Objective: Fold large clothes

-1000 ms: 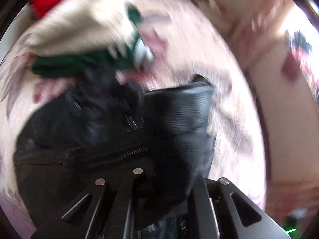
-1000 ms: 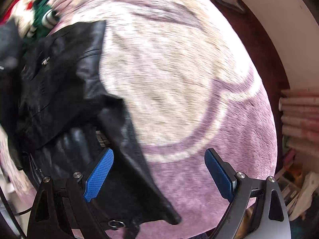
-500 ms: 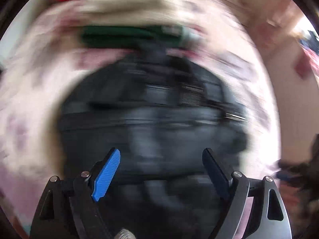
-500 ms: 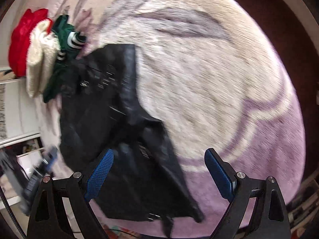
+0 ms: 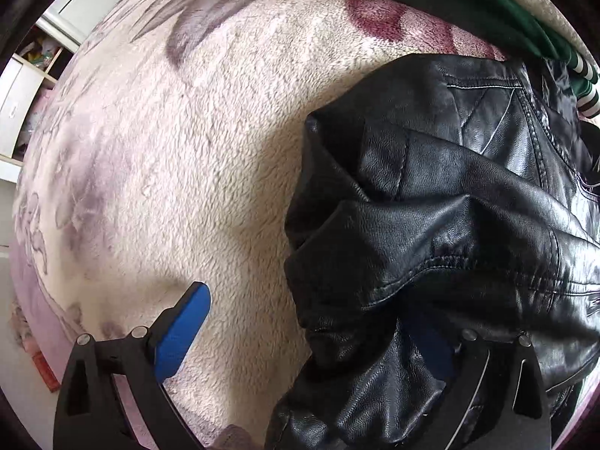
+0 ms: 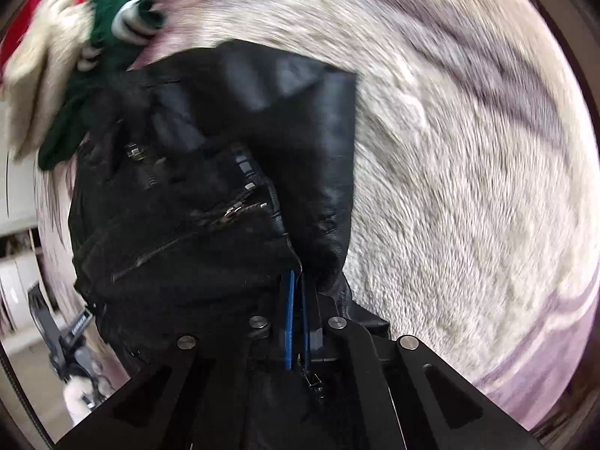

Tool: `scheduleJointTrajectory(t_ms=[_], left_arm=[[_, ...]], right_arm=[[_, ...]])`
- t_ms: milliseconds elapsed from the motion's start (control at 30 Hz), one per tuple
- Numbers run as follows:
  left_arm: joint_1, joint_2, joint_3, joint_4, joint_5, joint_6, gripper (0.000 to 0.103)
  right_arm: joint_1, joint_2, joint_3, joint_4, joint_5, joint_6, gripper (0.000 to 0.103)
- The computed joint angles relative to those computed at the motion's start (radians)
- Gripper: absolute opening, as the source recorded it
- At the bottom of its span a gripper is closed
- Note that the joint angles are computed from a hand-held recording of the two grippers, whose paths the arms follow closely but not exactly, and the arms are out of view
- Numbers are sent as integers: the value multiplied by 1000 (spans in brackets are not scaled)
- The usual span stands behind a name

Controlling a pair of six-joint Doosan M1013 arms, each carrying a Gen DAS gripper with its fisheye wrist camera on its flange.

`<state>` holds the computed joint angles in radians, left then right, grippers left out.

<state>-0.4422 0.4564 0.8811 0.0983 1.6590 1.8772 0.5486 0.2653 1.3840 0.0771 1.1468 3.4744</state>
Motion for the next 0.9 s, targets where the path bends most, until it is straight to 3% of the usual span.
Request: scheduleJointTrajectory(t_ms=[100,133,200,233,267,300,400,433,467,500,600,700,900], left_arm=[[-17,-44,18,63,-41,50,103],[-20,-60,28,80,-60,55,103],[-31,-120,75,134,-128,70,103],[-32,-152,104,143,-167,76,103],[-36,-196,149,161,-211,78,103],[-40,-214,169,167,-222,81,103],[-51,-262,248,184,-219,107,103],[-57,-268,268,187,-201,119,103],[-64,-282,313,197,-200,128,103],[-63,-282,334,195,-193,129,103],[-44,-264,363,152,-205,109,103],[-21,-261,360,89,-208,96,103],[22,-225,321,-12,-177,96,103]], right_arm=[[10,-21,5,-38,-52,4,4],[18,-32,3,-41,-58,3,10],[25,-27,-29,-17,11,-46,34],[28,-6,-66,23,91,-124,51],[25,12,-83,75,135,-193,53],[24,32,-91,138,161,-257,53],[34,56,-72,194,102,-301,53],[37,85,-100,182,143,-328,49],[43,112,-140,147,235,-319,34],[49,118,-149,108,280,-272,33],[53,91,-109,107,232,-127,34],[54,168,-255,133,429,-184,34],[94,189,-302,210,423,-158,39]])
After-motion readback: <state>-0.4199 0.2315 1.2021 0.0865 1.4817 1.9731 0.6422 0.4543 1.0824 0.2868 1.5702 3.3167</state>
